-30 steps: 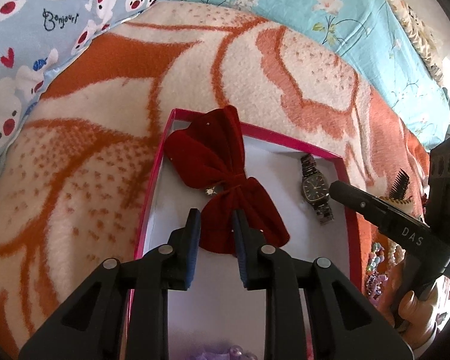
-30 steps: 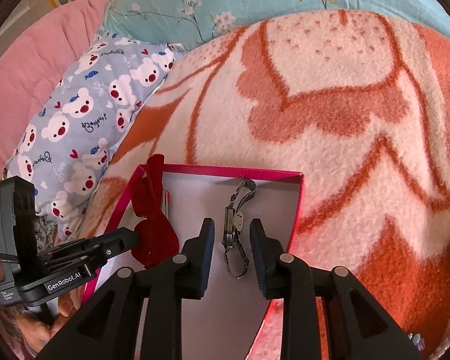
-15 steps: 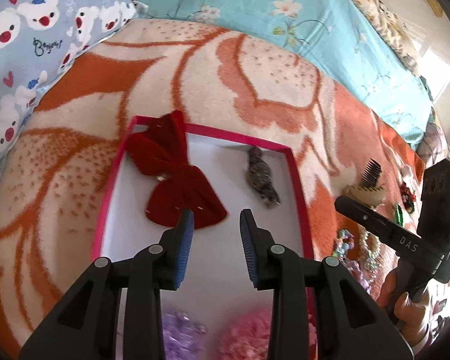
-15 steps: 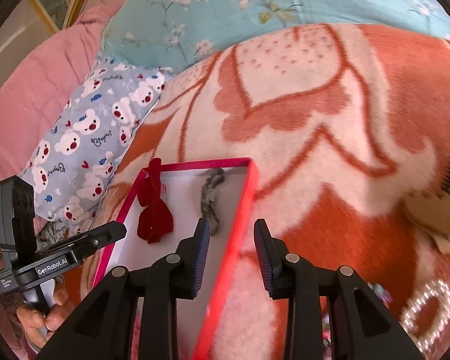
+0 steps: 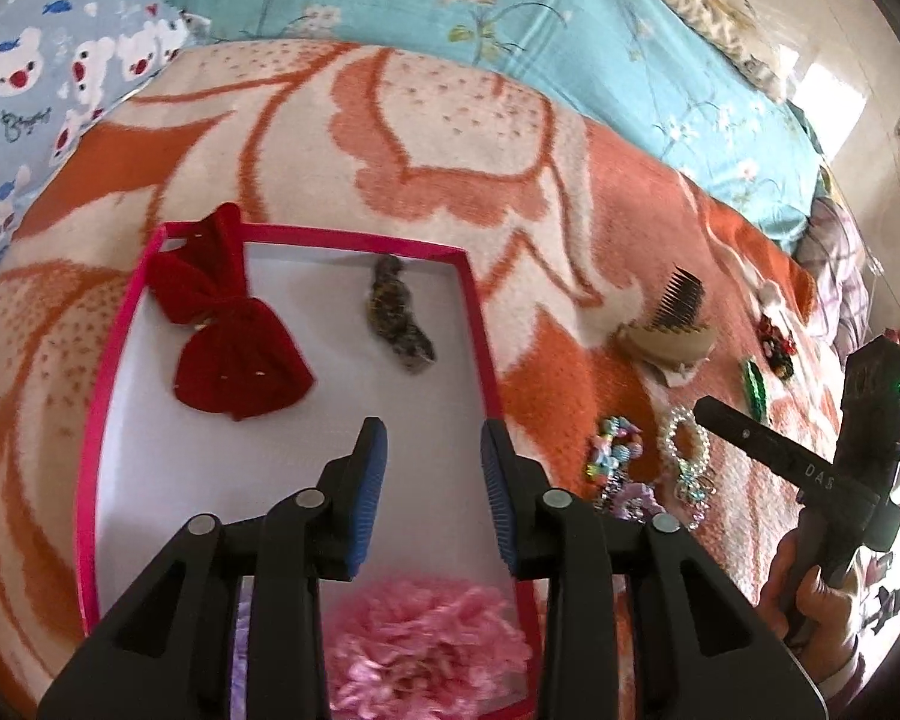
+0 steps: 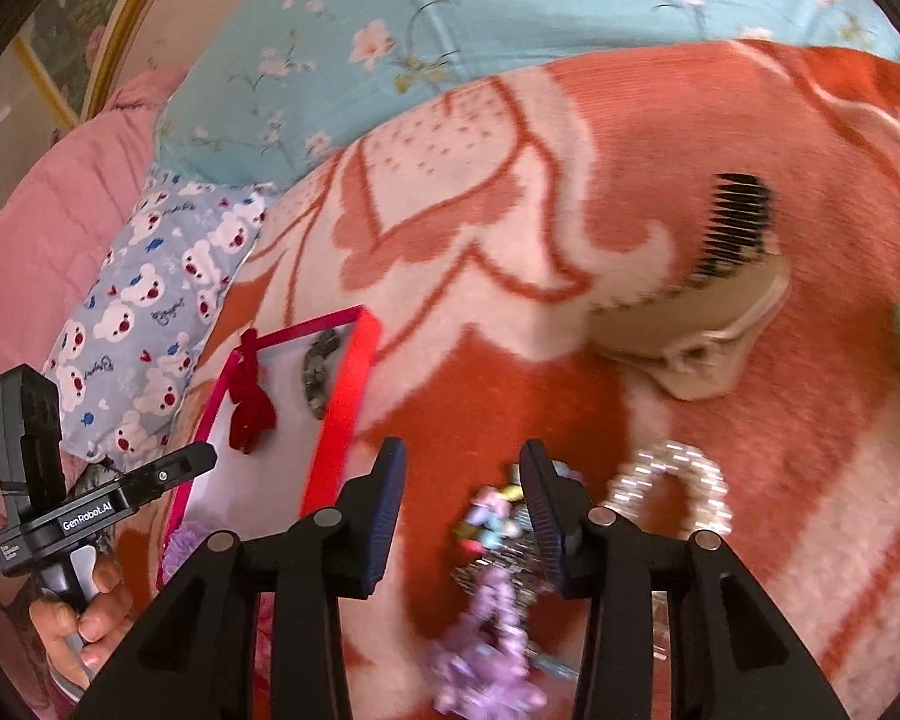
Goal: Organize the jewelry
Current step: 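Open both tools to release the bow and watch, then withdraw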
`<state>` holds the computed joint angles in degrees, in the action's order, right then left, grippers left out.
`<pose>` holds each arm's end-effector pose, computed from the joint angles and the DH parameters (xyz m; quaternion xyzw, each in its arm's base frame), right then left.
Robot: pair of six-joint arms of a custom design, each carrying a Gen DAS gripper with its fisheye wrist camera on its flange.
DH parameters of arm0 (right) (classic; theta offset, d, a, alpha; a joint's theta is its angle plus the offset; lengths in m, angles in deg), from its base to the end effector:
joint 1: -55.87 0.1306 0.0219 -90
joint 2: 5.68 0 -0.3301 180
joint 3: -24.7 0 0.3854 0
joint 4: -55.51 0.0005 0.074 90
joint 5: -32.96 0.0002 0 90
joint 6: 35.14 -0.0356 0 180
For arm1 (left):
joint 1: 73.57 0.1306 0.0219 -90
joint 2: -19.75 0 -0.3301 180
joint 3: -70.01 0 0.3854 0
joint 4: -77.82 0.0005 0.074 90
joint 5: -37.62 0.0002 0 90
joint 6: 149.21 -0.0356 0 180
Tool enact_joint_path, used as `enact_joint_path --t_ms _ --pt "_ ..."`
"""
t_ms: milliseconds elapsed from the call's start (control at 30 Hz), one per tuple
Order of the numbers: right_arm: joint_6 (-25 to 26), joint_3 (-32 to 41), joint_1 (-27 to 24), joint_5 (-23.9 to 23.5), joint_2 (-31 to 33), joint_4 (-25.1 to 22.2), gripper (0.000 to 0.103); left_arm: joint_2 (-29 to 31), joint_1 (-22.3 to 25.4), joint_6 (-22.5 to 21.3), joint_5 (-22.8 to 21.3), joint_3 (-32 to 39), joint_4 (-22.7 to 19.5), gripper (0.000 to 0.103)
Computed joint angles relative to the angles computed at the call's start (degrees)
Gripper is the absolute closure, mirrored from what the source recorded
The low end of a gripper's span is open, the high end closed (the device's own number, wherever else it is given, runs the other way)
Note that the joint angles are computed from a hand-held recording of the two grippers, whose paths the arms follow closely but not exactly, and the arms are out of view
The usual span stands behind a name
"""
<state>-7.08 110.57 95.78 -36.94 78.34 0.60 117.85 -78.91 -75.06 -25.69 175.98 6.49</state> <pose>0.3435 0.2707 0.3854 0.2327 0.9062 0.1378 0.3251 0.4936 -0.0627 0.4154 0.2262 0.9211 -0.2033 0.2430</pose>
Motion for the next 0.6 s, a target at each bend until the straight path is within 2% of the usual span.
enact_joint_path --t_ms 333,400,567,600 --pt "-4.78 -6.52 -0.03 3.72 -8.99 -4.74 0.057 -2.05 -4.12 -0.75 -0.45 -1.38 -0.42 0.067" --pt "-5.74 -7.60 -0.13 4.40 -10.62 -5.83 0.056 -2.25 -5.08 -0.91 -0.61 -1.46 -0.51 0.059" --pt "-8.62 -10.21 -0.40 6.58 -15.46 -10.25 0.053 -2.29 -8.01 -1.95 -1.07 -1.26 -0.89 0.053" --pt "-9.16 -10.61 -0.44 7.04 -16.33 -11.14 0.051 -2.20 -8.59 -2.09 -1.15 -1.17 -0.94 0.048"
